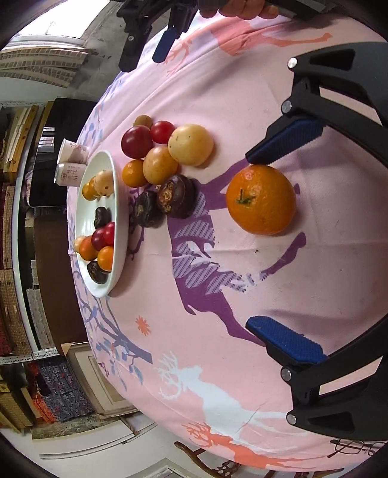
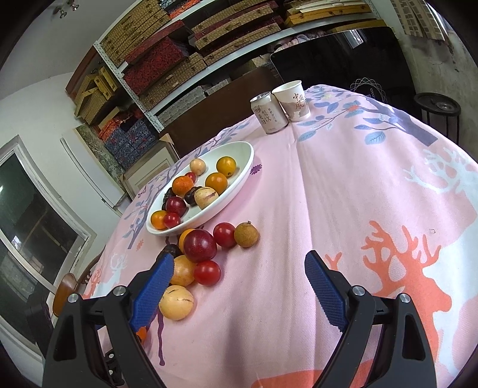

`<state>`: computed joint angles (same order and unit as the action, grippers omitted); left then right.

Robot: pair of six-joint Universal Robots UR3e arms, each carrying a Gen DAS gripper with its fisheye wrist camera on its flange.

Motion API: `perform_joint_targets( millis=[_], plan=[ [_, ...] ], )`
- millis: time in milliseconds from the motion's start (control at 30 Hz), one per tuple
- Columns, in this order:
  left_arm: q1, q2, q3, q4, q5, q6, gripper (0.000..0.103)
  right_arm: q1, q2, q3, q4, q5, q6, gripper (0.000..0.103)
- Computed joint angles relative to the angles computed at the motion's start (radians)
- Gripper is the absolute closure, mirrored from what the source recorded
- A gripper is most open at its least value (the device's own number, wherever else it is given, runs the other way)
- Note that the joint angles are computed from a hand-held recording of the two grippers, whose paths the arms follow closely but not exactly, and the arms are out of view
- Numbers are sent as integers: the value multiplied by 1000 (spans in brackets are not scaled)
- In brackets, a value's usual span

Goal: Organize fruits
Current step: 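Move the left tool toward a tangerine while the right approaches a red tomato, then grasp the tangerine with the left tool while the right grasps the red tomato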

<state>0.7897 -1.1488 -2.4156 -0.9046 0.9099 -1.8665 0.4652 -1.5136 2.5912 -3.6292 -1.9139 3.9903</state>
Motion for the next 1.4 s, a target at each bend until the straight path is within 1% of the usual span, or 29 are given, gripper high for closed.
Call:
perform_joint_targets(
  millis=[100, 167, 200, 300, 367, 467, 500, 533, 600, 633, 667, 700, 733, 767, 800, 833, 867, 900, 933, 967, 1000, 1067, 1167, 1267, 1400],
  plan=[
    [25, 11, 39, -154, -22, 87, 4, -6, -2, -1, 5, 7, -3, 13],
    [15, 17, 46, -201, -20, 118, 4, -10, -10, 5, 7, 9, -6, 13],
    [2, 19, 41, -196, -14, 116, 4, 3, -5, -4, 13, -4, -2, 13],
    [-41, 0, 36, -163, 13, 92, 4, -14, -12, 3, 15, 10, -8, 13],
    [-55, -22, 36, -129, 22, 54, 4, -27, -20, 7, 26, 21, -14, 13],
    [-41, -59, 51, -104, 7, 3, 4, -26, -22, 3, 40, 18, -16, 13],
    [-42, -77, 49, -62, 7, -26, 4, -20, -20, -3, 46, 10, -18, 13],
    [-49, -95, 44, -11, 13, -60, 4, -9, -13, -15, 57, -1, -26, 13],
    [-54, -119, 64, -23, 12, -58, 7, 23, 8, -70, 114, -18, -75, 13],
    [-53, -111, 61, -31, 11, -43, 15, 43, 22, -101, 146, -32, -103, 13],
    [-51, -85, 52, -57, 1, -3, 28, 74, 42, -145, 195, -62, -130, 14],
    [-51, -57, 35, -62, -5, 27, 33, 105, 64, -188, 237, -96, -152, 18],
    [-57, -31, 14, -50, -3, 45, 42, 130, 81, -226, 273, -119, -175, 22],
    [-77, -20, -3, -25, 12, 52, 52, 139, 91, -245, 290, -126, -191, 24],
    [-92, -27, -2, -20, 26, 56, 52, 142, 96, -258, 306, -127, -200, 30],
    [-99, -35, 1, -18, 31, 55, 52, 142, 95, -259, 316, -124, -198, 39],
    [-96, -48, 18, -43, 28, 58, 51, 134, 91, -257, 323, -112, -196, 44],
    [-93, -65, 36, -69, 26, 63, 51, 120, 87, -252, 327, -92, -195, 52],
    [-88, -76, 56, -110, 21, 79, 44, 94, 83, -251, 335, -51, -199, 59],
    [-88, -79, 64, -134, 21, 95, 40, 71, 83, -252, 341, -13, -205, 61],
    [-92, -64, 47, -116, 26, 97, 40, 45, 89, -263, 356, 25, -214, 64],
    [-96, -45, 28, -98, 30, 99, 38, 43, 111, -302, 388, 24, -225, 65],
    [-93, -50, 39, -126, 28, 110, 35, 62, 156, -369, 420, -13, -249, 65],
    [-97, -44, 35, -125, 31, 113, 33, 39, 183, -422, 474, 32, -269, 66],
    [-84, -64, 59, -154, 18, 104, 33, 5, 196, -432, 477, 80, -270, 67]
  ],
)
